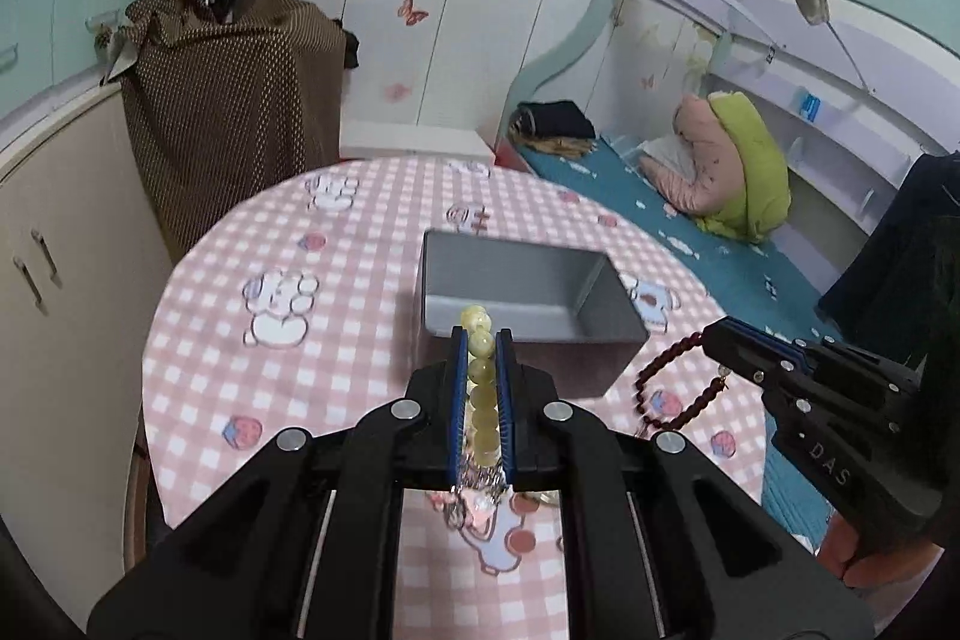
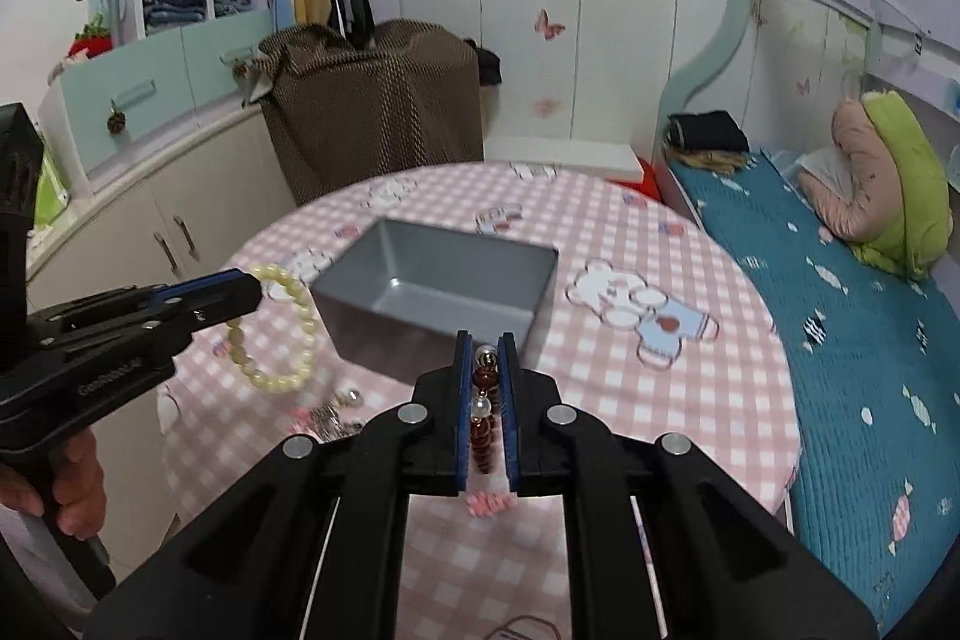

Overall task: Organize jewelry
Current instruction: 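Carry both bracelets over the grey tin and open both tools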

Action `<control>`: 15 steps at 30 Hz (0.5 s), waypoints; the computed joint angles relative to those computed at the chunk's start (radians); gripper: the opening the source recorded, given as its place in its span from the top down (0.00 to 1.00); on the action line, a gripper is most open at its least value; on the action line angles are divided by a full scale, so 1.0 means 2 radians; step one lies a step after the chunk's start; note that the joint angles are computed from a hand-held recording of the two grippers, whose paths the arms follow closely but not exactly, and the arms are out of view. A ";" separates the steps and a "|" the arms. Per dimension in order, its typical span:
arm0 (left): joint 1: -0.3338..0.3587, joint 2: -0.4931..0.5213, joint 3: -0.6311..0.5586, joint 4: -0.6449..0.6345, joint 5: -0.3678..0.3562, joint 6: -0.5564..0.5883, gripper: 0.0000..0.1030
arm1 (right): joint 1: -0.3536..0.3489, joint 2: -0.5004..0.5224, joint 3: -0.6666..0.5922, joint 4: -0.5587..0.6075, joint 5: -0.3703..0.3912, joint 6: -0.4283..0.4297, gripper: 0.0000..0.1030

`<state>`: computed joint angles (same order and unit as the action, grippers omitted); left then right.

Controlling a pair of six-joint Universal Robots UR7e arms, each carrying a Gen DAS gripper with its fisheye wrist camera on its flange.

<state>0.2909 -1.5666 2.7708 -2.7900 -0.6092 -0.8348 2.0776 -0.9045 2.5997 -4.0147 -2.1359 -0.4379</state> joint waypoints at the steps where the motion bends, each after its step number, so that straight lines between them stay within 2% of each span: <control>1: -0.001 -0.001 -0.003 -0.004 0.004 0.008 0.91 | 0.003 -0.001 -0.002 -0.001 0.001 -0.003 0.92; 9: 0.007 0.013 -0.027 -0.071 0.010 0.085 0.91 | 0.020 -0.005 -0.032 -0.007 0.002 -0.035 0.92; 15: 0.043 0.065 -0.052 -0.150 0.000 0.151 0.91 | 0.009 0.000 -0.056 0.008 0.015 -0.035 0.92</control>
